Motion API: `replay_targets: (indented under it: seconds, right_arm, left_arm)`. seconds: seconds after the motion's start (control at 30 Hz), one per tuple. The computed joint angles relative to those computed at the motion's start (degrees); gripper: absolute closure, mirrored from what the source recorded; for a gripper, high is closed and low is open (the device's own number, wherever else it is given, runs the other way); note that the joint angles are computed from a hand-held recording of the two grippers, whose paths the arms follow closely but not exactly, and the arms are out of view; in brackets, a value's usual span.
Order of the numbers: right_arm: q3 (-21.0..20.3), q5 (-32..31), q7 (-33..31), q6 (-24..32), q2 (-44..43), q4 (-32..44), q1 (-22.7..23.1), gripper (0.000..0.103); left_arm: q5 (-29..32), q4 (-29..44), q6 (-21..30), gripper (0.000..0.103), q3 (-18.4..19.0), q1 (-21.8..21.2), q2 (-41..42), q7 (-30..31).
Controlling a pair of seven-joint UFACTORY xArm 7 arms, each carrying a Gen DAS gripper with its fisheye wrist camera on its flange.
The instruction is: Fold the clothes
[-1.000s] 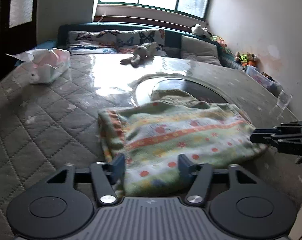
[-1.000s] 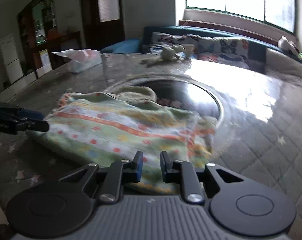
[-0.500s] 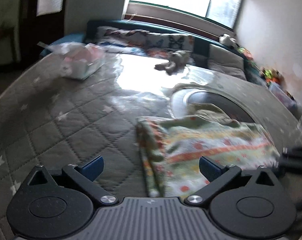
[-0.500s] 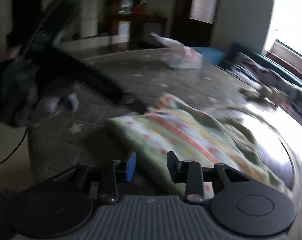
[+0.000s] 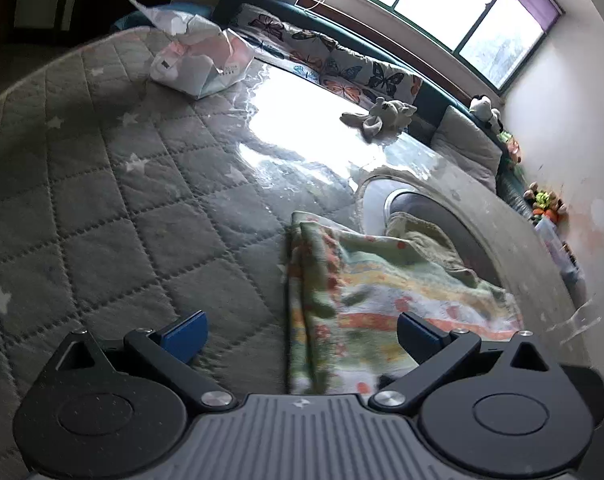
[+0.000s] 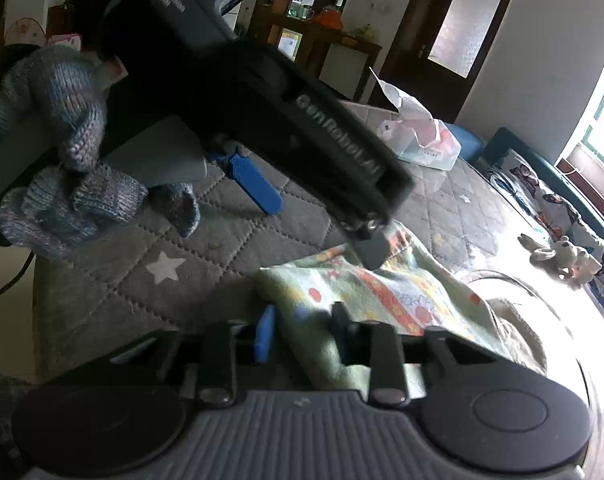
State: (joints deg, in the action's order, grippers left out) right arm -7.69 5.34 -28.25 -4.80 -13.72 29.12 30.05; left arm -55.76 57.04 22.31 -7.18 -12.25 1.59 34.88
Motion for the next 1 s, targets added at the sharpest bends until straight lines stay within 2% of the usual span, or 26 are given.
replay_targets:
  seconds: [0.1,0.2,0.3,0.37,0.4,0.47,0.57,0.63,0.7,0.77,0.87,1.0]
  right_arm:
    - [-7.6,2.7,-1.2,-0.4,-1.2,-0.1,7.5,0.093]
    - [-15.4,5.5,-2.2,-0.6,-4.2,-0.3,14.7,0.094]
    - [-18.4,6.3,-2.5,-1.0,-6.6,-0.8,17.1,0.095]
    - [-19.3,6.2,-2.4,-1.4,-7.7,-1.2,17.7,0.095]
    - [-19.7,6.1,-2.3,-1.7,-8.3,-1.5,18.1,0.095]
    - [-20.6,5.6,-1.9,-1.7,-9.3,-2.1,18.7,0.095]
    - [-22.3,5.2,-1.8,-0.9,-10.1,-2.3,19.9,0.094]
    - [-22.7,5.7,-1.8,-0.2,-10.5,-2.4,20.0,0.092]
    - [-23.3,6.8,-2.0,1.1,-11.7,-2.5,20.0,0.085]
    - [-22.5,7.9,-2.3,2.0,-12.7,-2.8,18.4,0.084]
    - [-19.4,9.0,-2.5,2.7,-13.2,-3.3,13.7,0.084]
    - [-14.7,9.8,-0.4,2.9,-12.7,-3.4,5.1,0.081]
  left_arm:
    - [-0.8,0.8,1.7,0.003,0.0,0.1,0.3,-2.4]
    - [-2.2,1.7,3.4,0.005,0.0,0.2,0.7,-5.2]
    - [-6.8,3.3,8.1,0.012,0.2,1.1,1.6,-7.5]
    - [-8.9,4.6,10.7,0.028,0.2,1.6,2.9,-8.9]
    - [-9.8,5.3,11.9,0.033,0.2,1.9,3.6,-9.6]
    - [-11.8,6.5,14.2,0.057,-0.1,2.6,5.1,-9.7]
    - [-12.5,7.4,15.7,0.081,-0.5,3.3,6.6,-10.6]
    - [-12.2,7.4,15.5,0.084,-0.7,3.5,6.9,-11.0]
    - [-12.4,7.2,15.7,0.087,-0.8,3.8,6.9,-10.6]
    - [-12.6,7.1,15.8,0.087,-0.9,4.1,6.9,-10.0]
    - [-12.0,7.2,15.7,0.087,-1.0,4.1,7.0,-10.0]
    - [-12.1,7.0,15.7,0.087,-1.1,4.1,6.9,-10.1]
